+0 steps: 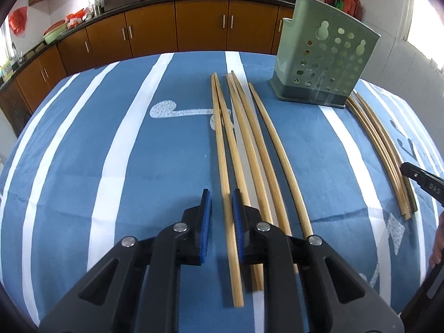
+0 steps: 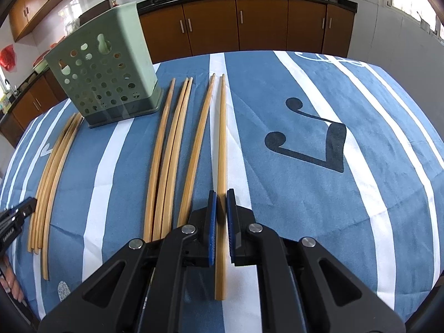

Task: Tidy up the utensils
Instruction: 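Grasp a wooden chopstick with the right tool while the left tool grasps another, then lift both held chopsticks and carry them above the green utensil holder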

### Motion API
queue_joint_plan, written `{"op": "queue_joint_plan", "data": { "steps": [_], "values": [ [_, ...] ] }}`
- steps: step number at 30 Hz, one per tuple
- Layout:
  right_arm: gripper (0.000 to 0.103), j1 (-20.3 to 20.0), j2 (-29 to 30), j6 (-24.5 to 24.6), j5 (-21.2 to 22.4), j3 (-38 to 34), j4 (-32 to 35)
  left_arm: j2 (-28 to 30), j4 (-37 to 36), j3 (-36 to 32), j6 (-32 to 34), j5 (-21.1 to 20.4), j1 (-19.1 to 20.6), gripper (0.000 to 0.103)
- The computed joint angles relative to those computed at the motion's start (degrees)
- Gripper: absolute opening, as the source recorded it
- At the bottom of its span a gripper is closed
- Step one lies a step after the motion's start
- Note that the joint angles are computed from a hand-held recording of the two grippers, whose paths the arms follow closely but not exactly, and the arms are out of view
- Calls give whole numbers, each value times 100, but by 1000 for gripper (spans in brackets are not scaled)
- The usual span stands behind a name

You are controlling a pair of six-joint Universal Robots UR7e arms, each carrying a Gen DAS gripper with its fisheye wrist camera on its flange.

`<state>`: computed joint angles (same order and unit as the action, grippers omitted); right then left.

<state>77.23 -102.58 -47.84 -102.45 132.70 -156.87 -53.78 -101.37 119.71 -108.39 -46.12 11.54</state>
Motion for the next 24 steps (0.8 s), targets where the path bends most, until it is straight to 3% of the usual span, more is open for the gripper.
{"op": "queue_joint_plan", "data": {
  "steps": [3,12,24],
  "values": [
    [8,15,89,-24,16,-47,-39,10,156,-69,-11,110,138,8],
    [8,-22,548,149,143,-359,-405,-547,207,360,-350,441,330,8],
    [8,-208,58,-46,335,-124,-19,-527,5,536,-349,271,-8,12]
  ]
}}
